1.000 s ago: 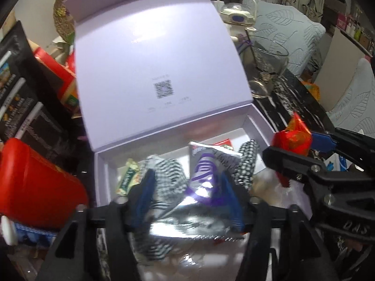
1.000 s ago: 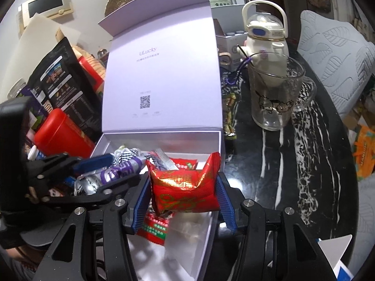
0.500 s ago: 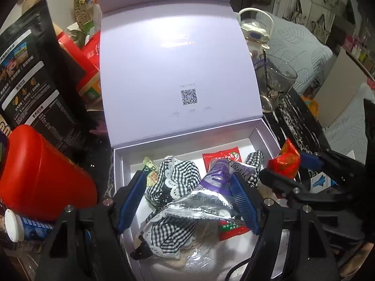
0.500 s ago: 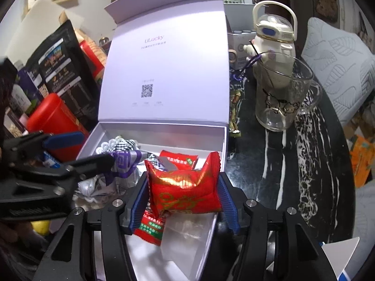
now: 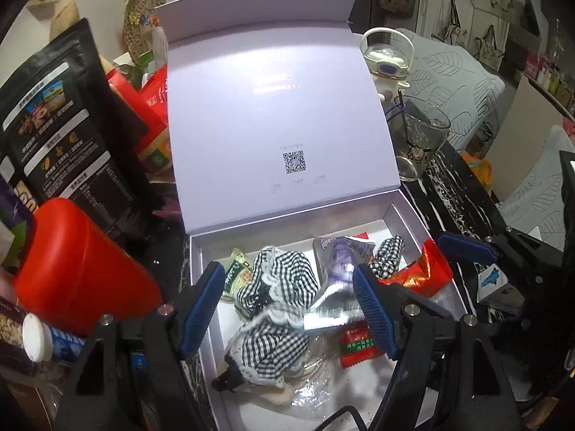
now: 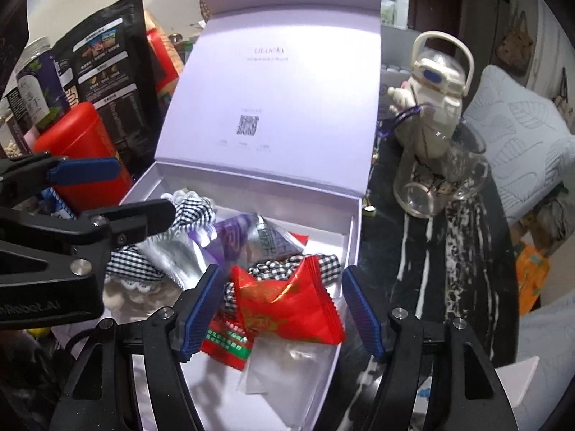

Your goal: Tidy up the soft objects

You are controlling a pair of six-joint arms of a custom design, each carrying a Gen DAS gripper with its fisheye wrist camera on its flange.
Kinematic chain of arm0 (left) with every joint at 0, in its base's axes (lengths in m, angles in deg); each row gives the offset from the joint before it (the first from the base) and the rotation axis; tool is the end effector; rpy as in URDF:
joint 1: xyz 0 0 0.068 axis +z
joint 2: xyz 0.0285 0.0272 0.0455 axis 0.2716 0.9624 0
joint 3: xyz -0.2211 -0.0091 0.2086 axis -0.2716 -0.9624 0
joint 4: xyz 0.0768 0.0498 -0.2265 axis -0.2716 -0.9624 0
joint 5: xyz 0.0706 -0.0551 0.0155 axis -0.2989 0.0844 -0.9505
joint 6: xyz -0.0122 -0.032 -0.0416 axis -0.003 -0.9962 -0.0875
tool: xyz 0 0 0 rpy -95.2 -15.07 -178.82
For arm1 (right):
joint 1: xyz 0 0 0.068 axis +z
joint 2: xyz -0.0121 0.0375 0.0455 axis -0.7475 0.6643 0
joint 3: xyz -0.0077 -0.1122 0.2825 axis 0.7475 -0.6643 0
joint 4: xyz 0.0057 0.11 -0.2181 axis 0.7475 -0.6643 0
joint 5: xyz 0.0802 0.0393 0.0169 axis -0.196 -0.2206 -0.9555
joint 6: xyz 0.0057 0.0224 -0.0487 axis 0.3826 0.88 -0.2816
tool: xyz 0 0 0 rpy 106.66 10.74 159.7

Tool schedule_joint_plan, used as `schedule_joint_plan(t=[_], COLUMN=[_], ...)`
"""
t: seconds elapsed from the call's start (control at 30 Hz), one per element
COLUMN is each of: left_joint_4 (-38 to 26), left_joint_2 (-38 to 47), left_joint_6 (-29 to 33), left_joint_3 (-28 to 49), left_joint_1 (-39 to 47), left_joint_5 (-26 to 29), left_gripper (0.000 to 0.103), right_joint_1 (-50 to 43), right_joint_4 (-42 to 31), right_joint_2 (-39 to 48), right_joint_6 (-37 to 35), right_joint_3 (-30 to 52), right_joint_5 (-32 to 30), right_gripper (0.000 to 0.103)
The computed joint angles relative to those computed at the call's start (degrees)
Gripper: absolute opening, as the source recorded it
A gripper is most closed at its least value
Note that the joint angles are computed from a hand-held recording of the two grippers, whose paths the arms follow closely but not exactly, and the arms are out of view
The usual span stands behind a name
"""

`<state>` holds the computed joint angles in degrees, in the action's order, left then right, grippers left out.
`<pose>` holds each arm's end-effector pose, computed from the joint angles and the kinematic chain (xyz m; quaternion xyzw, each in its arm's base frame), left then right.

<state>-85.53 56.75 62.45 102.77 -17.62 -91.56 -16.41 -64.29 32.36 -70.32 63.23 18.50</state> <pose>0.2915 -0.1789 0.1989 0.0238 0.9493 -0.0046 0.3135 0.2984 0.1855 0.1721 -0.2305 0.9127 0.0930 0.3242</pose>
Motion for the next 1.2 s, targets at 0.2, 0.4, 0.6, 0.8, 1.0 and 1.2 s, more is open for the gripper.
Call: schedule_joint_plan(t=[0.2,0.4,0.6,0.8,1.0,1.2], left_joint_4=[0.5,-1.0,-3.0,-6.3,-10.8,-15.7], left_joint_2=[-4.4,-9.9,-15.7,-21.9,-27.5,-31.0], left_joint_6=[-1.8,-2.8,-3.4,-4.9,-7.4,-10.9], left_joint_3=[-2.9,-4.0,-4.5,-4.9,-4.2,-3.1], left_joint_1=[-1.0,-3.6,-7.8,-12.8,-19.5,-26.5], left_joint_5=[-0.9,-4.0,-8.1,-12.9,-19.2,-25.2], left_gripper=[0.073,0.073,0.073,0.073,0.073,0.073], right_joint_1=[0.7,2.7,4.8,7.9,12.5,18.2], right_joint_4=[-0.3,-1.6,-4.2,-7.6,-11.6,-16.0], right_joint_2=[-4.5,-11.1,-18.6,-26.9,-35.2,-42.5], right_joint_6=[1.1,2.5,3.8,5.7,8.0,10.7], right_joint_3=[-2.3,-4.7,-6.2,-7.8,-8.6,-9.0], right_joint_5=[1.6,4.7,7.8,11.7,16.6,22.8], right_gripper=[0.069,0.069,0.069,0.069,0.077,0.081])
